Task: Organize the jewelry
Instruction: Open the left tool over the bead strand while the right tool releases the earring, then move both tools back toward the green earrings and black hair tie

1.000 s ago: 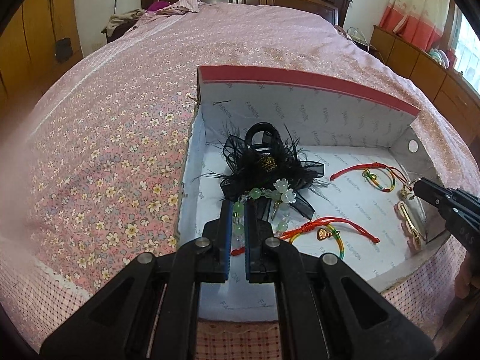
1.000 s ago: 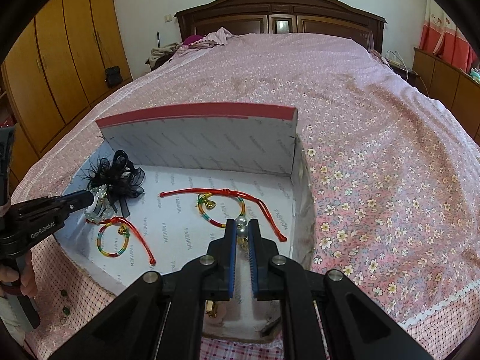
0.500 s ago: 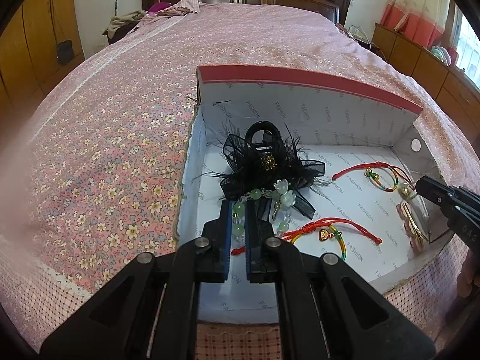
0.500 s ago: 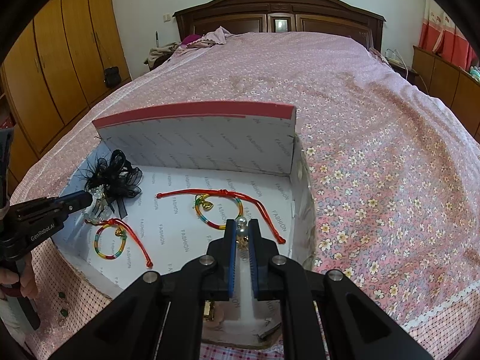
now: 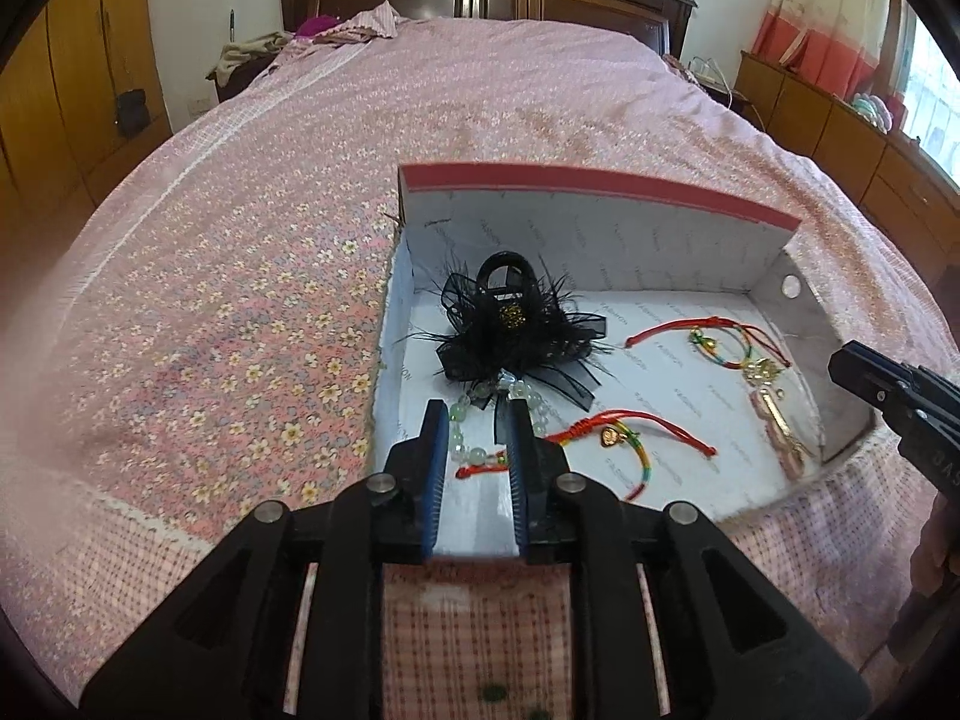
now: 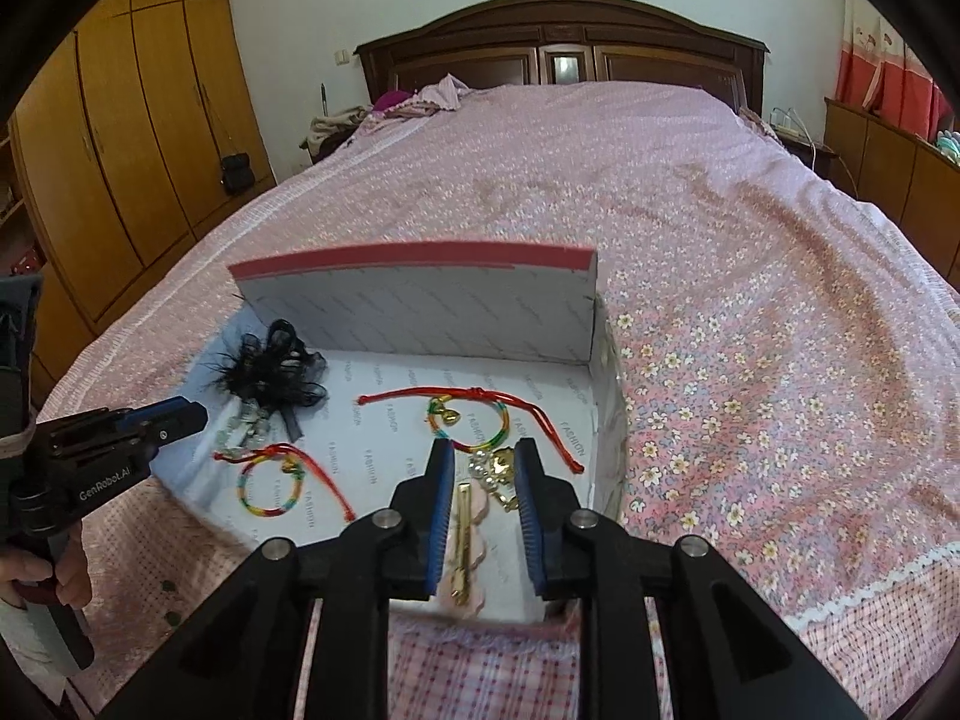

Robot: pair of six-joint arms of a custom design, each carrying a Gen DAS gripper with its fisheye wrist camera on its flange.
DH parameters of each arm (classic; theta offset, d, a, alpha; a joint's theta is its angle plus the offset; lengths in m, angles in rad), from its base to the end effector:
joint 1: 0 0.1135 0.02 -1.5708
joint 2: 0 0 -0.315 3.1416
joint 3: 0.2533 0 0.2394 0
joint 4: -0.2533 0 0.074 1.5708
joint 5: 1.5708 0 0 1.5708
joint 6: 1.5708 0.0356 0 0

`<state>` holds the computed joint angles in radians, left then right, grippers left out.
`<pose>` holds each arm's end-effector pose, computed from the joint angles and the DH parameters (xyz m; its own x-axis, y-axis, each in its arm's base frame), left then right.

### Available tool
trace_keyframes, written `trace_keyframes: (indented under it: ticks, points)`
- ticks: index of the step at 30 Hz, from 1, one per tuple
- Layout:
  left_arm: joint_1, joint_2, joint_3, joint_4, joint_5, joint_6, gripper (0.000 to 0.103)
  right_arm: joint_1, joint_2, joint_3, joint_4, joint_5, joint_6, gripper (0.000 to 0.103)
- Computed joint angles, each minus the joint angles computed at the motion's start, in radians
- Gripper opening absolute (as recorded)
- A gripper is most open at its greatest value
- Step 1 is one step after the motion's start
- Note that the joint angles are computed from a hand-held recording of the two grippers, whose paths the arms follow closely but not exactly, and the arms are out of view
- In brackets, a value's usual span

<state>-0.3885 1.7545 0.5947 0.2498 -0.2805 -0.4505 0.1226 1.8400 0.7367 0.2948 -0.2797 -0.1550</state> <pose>0.2736 -0.1013 0.1493 -0.7478 -0.1460 -0.6477 -0.1320 0.9887 -0.0705 0.3328 0.0509 0.1590 -0.6619 -0.2310 -0.7131 -0.4139 0.9058 0.0907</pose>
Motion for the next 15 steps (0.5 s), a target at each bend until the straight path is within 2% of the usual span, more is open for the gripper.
trace_keyframes:
  ticks: [15]
  points:
    - [-0.133,-0.24,-0.094,-0.141,-0.091,-0.114,0.015,-0.004,-0.272,-0.212,-0.039,-0.042,-0.025,0.025]
